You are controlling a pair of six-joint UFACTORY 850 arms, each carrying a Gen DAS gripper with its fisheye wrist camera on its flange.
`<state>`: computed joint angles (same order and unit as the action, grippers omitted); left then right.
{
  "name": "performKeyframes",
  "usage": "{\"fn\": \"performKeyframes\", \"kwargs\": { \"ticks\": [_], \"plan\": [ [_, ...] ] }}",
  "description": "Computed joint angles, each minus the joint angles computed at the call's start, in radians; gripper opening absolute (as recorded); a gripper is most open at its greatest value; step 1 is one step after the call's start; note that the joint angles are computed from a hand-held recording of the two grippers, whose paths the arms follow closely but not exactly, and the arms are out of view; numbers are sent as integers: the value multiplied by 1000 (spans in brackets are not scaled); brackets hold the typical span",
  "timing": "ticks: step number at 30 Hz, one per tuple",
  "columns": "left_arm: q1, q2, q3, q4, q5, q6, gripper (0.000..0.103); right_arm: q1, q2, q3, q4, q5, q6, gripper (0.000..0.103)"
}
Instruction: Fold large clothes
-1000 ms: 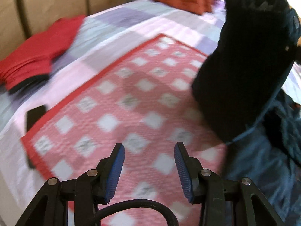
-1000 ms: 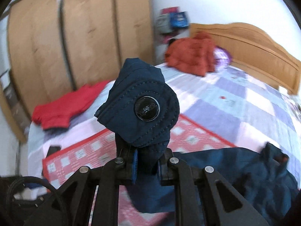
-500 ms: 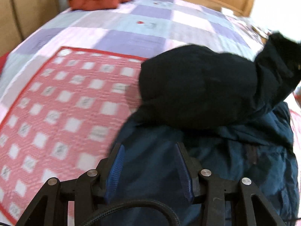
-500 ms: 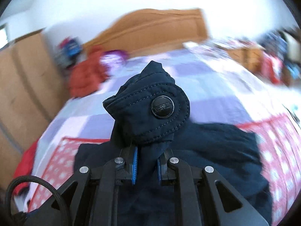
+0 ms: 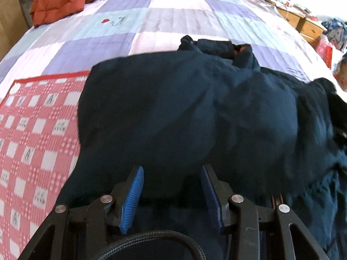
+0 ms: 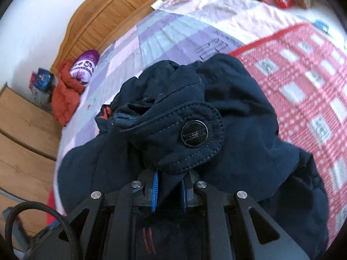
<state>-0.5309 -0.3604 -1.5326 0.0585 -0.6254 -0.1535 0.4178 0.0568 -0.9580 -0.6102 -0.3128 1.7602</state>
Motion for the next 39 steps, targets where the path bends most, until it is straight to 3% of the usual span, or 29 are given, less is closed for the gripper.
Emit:
{"fn": "performKeyframes", "kwargs": {
  "ticks": [3, 7, 8, 13, 15, 17, 21, 22, 24, 25, 28, 30, 31, 34, 39],
  "plan": [
    [-2, -38, -36, 51, -2, -37, 47, -15, 10, 9, 144, 31, -130, 29],
    [9, -73, -59, 56, -10, -47, 47, -9, 79, 44, 244, -27, -192, 48],
    [8, -82, -66, 64, -14, -52, 47, -2, 91, 38, 248, -82, -195, 53],
    [14, -88, -89, 25, -2, -32, 47, 130, 113, -40, -16, -587, -106, 56],
    [11, -89, -108, 27, 13, -34, 47, 188, 79, -109, -127, -652, -115, 56],
    [6, -111, -151, 30, 6, -29, 47, 208, 18, -184, -200, -596, -204, 56],
    [6, -157, -208, 34, -18, -34, 47, 198, -143, -331, -188, -391, -458, 56],
    [7, -160, -210, 35, -16, -36, 47, 188, -167, -344, -165, -364, -510, 55],
    [11, -174, -220, 35, -22, -36, 47, 152, -211, -344, -135, -387, -539, 55],
    [14, -183, -223, 26, -27, -31, 47, 117, -207, -311, -107, -383, -514, 50],
    [15, -198, -215, 22, -19, 0, 49, -15, -80, -90, 47, -202, -359, 0],
    [11, -203, -214, 40, -21, 4, 49, -53, -9, -3, 118, -120, -363, 0],
    [10, -204, -216, 49, -24, -5, 49, -46, -11, -12, 121, -142, -394, 0],
    [21, -197, -228, -2, -27, 3, 49, 31, -71, -129, 30, -352, -469, 2],
    [25, -200, -267, 83, 11, -73, 50, 119, -124, -253, -209, -446, -430, 7]
  ]
}}
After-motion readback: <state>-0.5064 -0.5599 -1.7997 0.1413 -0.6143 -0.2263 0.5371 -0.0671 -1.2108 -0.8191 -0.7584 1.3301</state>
